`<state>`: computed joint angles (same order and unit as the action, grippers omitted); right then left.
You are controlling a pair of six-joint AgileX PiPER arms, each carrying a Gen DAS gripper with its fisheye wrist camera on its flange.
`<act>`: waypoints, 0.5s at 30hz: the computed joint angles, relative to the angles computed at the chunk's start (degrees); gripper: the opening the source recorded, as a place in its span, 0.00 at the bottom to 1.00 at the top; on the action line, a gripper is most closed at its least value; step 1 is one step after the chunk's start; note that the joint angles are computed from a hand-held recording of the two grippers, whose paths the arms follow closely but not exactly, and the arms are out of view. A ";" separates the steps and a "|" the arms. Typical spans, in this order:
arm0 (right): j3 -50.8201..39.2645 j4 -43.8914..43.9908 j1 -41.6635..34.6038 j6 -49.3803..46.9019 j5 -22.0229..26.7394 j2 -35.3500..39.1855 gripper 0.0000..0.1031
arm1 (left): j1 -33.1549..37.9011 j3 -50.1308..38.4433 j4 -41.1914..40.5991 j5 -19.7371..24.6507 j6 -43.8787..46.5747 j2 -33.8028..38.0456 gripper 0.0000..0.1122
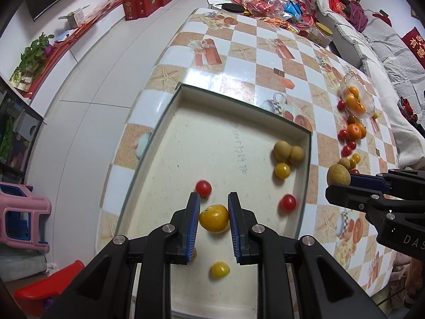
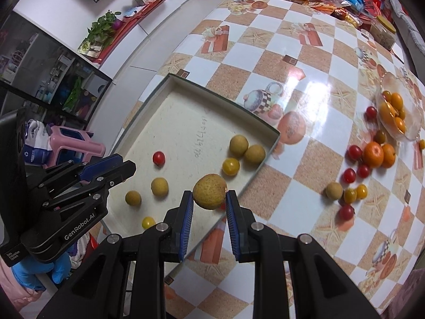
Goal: Organize fruits
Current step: 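Carry the brown fruit and yellow tomato over the beige tray, then lower both tools into the tray and open them to release the fruits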
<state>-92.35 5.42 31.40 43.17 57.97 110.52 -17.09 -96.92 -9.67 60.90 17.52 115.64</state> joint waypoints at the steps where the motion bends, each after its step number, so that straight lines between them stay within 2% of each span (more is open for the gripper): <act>1: -0.45 0.09 -0.20 -0.25 0.13 0.36 0.26 | -0.06 -0.75 0.15 0.13 -0.08 0.57 0.21; 8: -4.70 1.14 -1.85 -3.34 1.20 4.37 0.26 | -0.97 -7.58 1.55 1.43 -1.15 6.03 0.21; 15: -9.75 2.43 -4.23 -5.59 1.74 9.65 0.26 | -2.12 -18.01 3.95 3.97 -3.11 14.03 0.21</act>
<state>-102.10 7.85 27.18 37.58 59.70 120.17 -19.22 -114.93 -5.72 64.87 14.41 129.67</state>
